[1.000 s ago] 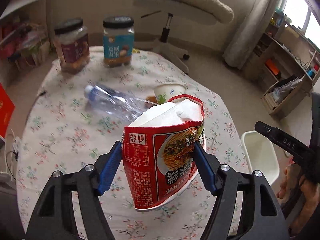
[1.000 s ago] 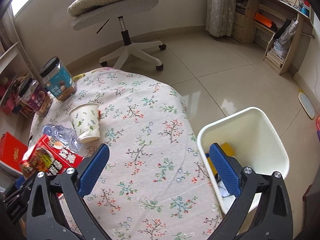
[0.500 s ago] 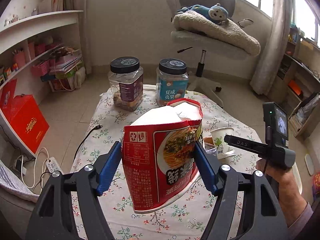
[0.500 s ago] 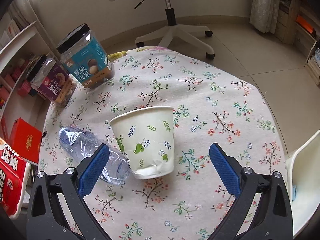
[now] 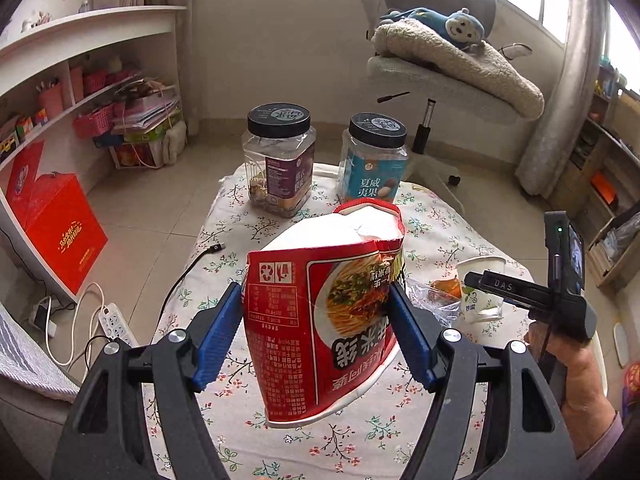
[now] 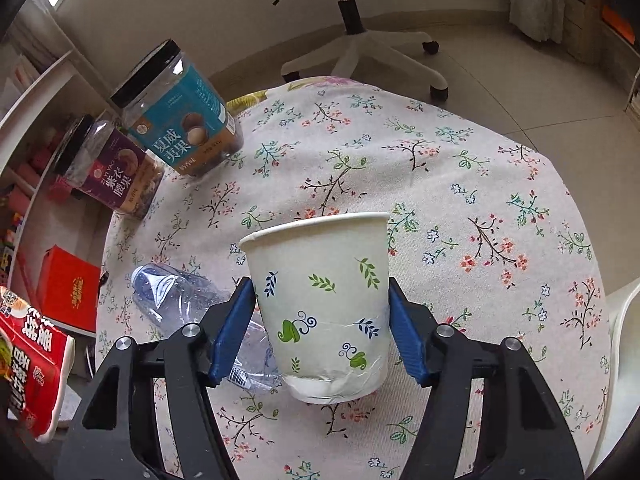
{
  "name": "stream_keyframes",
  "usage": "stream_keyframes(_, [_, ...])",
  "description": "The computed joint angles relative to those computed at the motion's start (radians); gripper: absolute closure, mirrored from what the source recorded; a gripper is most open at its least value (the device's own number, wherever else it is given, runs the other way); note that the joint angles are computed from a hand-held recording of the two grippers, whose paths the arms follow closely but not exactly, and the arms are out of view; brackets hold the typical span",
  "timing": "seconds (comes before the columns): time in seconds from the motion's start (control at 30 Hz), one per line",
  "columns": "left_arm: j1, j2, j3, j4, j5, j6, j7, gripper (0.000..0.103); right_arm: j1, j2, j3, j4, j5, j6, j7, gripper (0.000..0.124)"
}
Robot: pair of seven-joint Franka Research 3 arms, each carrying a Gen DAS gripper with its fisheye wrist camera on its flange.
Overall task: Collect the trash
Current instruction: 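Lift the noodle cup with the left tool while the right tool grasps the white paper cup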
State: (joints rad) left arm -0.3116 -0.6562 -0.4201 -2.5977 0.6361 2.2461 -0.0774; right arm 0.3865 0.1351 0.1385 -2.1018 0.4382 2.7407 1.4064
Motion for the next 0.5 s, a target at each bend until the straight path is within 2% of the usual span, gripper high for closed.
stream_keyframes(0.2, [0.002,-0.017,-0.012,0.004,0.018,-0.007,-0.021,0.032,-0.004,-0.117,0.007,-0.082,0.098,0.04,-0.118,0.062])
stream_keyframes(0.5, [0.004,-0.004,-0.027,0.023,0.045,0.002,-0.046,0.032,0.032,-0.285,-0.028,-0.209,0.206,0.092,-0.245,0.062])
